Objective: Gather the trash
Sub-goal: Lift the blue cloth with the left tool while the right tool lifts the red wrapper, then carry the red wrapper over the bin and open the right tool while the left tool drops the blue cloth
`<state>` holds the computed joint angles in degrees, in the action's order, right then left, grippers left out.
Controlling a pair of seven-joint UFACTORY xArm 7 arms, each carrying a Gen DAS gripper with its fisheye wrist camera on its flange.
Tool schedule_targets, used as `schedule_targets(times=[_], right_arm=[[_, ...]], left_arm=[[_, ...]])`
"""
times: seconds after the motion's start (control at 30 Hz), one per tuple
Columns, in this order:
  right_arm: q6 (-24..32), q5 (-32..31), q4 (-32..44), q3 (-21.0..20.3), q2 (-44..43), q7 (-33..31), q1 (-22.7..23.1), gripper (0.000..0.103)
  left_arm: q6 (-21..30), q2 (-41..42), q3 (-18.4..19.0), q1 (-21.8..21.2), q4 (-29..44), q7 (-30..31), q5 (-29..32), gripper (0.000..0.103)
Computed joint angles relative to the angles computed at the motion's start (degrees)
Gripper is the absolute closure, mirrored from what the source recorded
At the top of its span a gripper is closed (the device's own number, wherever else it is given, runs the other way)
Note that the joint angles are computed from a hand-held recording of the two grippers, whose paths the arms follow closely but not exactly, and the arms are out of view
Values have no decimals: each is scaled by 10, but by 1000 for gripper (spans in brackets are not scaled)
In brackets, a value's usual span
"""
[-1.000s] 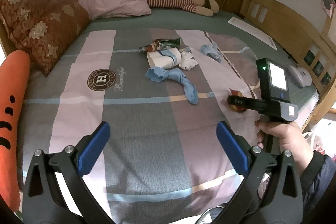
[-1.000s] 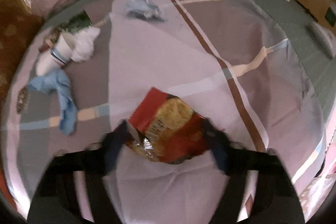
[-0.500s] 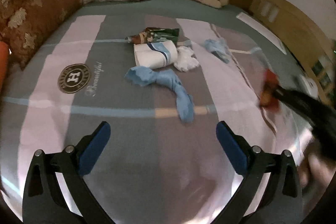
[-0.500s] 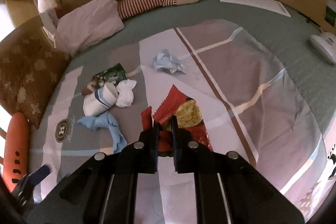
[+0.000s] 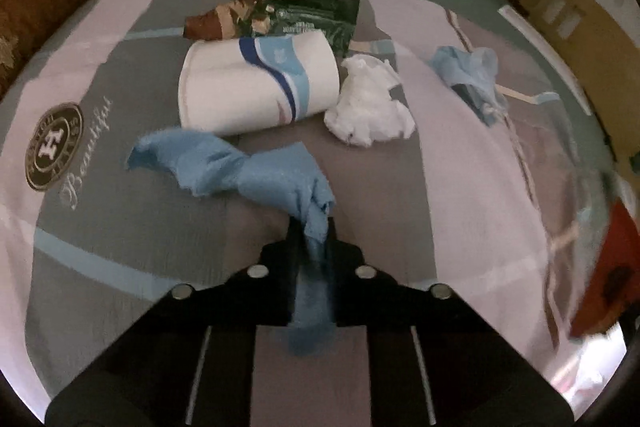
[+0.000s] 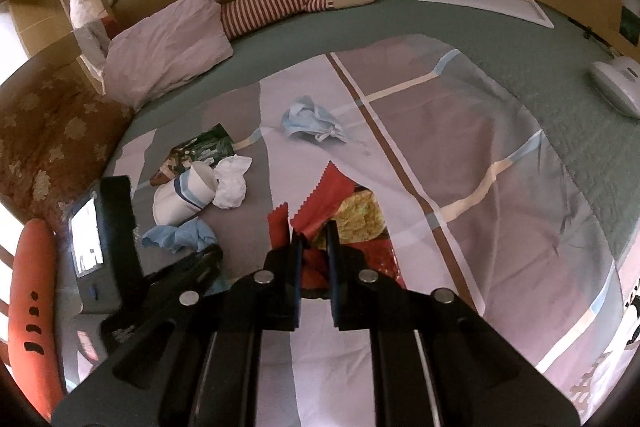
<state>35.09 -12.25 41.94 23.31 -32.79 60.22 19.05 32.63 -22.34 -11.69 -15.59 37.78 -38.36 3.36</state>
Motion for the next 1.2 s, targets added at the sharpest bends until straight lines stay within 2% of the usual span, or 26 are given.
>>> schedule_targets(times=[0.13,0.27,0.33,0.43,0.57,0.77,1.2], right_arm=[[-5,4,7,-1,9,-11,10,91],[-6,5,18,5,6,-20,24,91],[-6,8,22,11,1,-23,33,91],[0,8,39,26,-6,-34,49,91],[12,-13,52,64,-26,-29,51,91],[17,-17,61,83,-20,-35,63,91],[22,-26,64,83,1,-32,71,91]], left_arm=[[34,-108,30,-26,-48,79,-22,96],[119,-258,48,-42,-75,161,-37,96],[166,-336,48,-44,-76,185,-44,96],[205,-432,38,-35,-80,201,-53,96],[217,-509,37,-18,-105,210,-67,96],[211,-506,41,7,-122,221,-80,95],[210,-492,24,5,-120,212,-89,95]])
